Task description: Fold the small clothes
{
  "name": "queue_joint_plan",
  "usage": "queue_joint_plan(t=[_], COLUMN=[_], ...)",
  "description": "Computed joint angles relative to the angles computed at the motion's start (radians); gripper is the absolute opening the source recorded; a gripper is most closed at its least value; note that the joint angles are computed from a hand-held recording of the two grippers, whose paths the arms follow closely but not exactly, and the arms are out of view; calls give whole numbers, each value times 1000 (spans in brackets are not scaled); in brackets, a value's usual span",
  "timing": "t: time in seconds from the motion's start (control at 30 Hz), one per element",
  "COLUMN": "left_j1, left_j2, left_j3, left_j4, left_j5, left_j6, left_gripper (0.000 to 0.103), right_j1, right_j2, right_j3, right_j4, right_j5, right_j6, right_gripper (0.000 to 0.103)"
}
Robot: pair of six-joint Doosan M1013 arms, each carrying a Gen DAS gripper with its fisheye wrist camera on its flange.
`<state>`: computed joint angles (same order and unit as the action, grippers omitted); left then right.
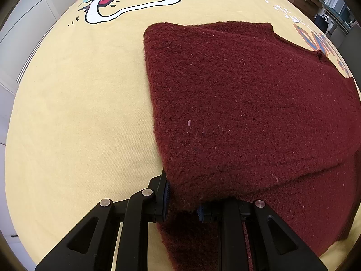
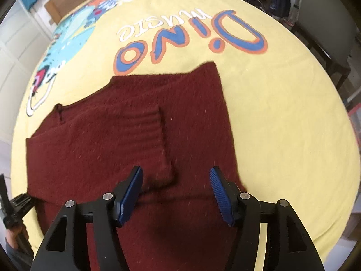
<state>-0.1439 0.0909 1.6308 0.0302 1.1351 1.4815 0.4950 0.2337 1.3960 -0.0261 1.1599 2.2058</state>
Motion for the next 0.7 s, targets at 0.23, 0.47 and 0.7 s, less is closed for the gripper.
queue_joint_plan(t=[0.23,0.47,0.7], left_j1=[1,-9,-7], left_j2=[-1,-13,-6], left_j3=[-1,0,1], left_j4=[-1,13,8], left_j5=[-1,-9,-1], left_j6=[0,5,8], left_gripper=[16,16,16], right_j1=[0,37,34], right_j2=[129,132,90], right_j3=[-119,-143,-108], right_j4=[45,-4,-103], right_j5=[137,146,96], right_j6=[-149,-260,-199], right_gripper=[63,8,8])
